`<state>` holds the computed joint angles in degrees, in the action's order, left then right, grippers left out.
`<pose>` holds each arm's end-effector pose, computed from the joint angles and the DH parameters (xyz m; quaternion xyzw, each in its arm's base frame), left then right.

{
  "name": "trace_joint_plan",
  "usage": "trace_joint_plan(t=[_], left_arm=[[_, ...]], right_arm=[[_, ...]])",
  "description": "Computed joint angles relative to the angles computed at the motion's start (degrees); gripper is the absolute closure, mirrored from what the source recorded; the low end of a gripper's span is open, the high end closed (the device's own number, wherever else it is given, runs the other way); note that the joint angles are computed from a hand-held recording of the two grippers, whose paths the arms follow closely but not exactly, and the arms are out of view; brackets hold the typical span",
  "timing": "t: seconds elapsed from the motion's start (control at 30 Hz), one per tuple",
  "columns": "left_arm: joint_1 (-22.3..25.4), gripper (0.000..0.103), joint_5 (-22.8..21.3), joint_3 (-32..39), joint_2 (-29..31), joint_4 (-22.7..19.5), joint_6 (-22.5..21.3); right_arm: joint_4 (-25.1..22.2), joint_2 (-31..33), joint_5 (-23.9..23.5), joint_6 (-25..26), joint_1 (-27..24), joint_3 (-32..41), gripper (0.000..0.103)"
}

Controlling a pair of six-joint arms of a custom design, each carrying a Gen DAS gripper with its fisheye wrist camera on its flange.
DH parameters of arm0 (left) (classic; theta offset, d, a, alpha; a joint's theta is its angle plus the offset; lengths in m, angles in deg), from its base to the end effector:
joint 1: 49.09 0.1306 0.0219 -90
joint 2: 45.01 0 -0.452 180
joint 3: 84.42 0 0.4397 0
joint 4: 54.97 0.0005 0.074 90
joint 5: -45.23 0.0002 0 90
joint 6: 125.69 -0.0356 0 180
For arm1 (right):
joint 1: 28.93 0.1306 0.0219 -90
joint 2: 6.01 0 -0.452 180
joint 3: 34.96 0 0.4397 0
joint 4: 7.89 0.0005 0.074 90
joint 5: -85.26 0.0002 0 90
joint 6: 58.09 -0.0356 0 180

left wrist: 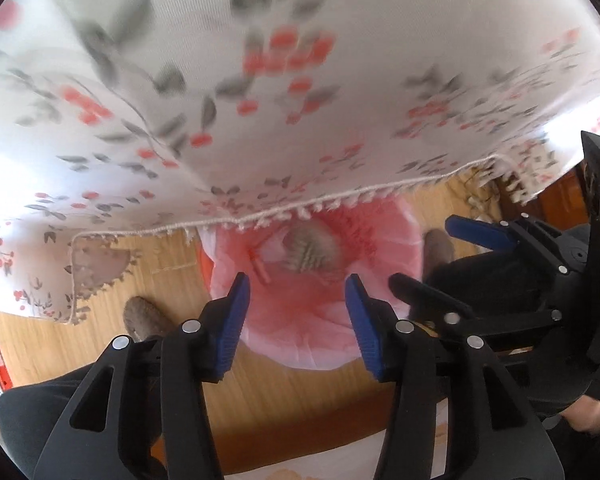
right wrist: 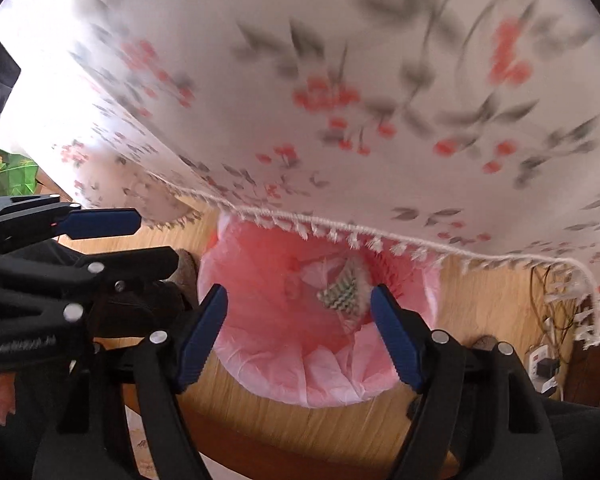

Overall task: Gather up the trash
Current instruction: 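Grasp the scrubber bag with the right tool while the left tool grasps the peach lid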

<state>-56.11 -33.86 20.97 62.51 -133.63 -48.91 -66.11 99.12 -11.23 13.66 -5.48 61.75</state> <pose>0.6091 -0.0823 0.4377 0.1819 0.9755 -0.0903 0.0849 0.5656 0.2492 0.4021 -0.0558 0.9762 0.1237 0.1692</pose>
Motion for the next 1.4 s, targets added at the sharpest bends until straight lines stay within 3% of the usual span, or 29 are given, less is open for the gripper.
trace_joint_plan(t=[0.27,0.37,0.43,0.5,0.6,0.77,1.0,1.1,1.27,1.4], left_arm=[[1.0,0.052,6.4,7.8,-9.3,1.4,-2.5],[1.5,0.046,7.1,14.6,-9.0,3.6,-0.9],[1.7,0.034,6.8,20.3,-7.0,5.1,0.3],[1.3,0.029,5.1,25.3,-4.3,6.8,0.8],[0.8,0.029,3.0,35.9,2.4,4.9,2.1],[0.2,0.029,1.4,50.8,12.2,-1.7,3.2],[1.2,0.029,1.9,51.2,13.6,-2.4,2.9],[1.4,0.029,2.2,50.8,13.6,-2.3,2.7],[1.6,0.029,2.4,52.9,15.2,-3.6,2.5],[1.3,0.029,2.3,55.9,17.1,-5.0,2.0]], right_arm=[[2.4,-10.0,3.8,1.8,-0.2,5.2,0.026],[4.4,-11.1,6.8,3.1,-1.0,10.2,0.012],[6.0,-10.5,8.5,4.2,-1.4,14.2,0.008],[7.5,-8.8,11.8,6.8,-1.9,18.9,0.005],[7.5,-4.6,14.1,8.7,-3.3,25.8,0.005],[1.7,4.5,10.7,5.4,-6.8,38.1,0.005],[-4.4,11.5,11.7,4.9,-6.8,47.2,0.007],[-6.8,14.1,12.2,5.3,-6.7,51.0,0.012],[-12.9,18.4,10.3,4.6,-6.9,57.4,0.043],[-13.3,18.1,7.9,4.7,-7.2,57.1,0.046]])
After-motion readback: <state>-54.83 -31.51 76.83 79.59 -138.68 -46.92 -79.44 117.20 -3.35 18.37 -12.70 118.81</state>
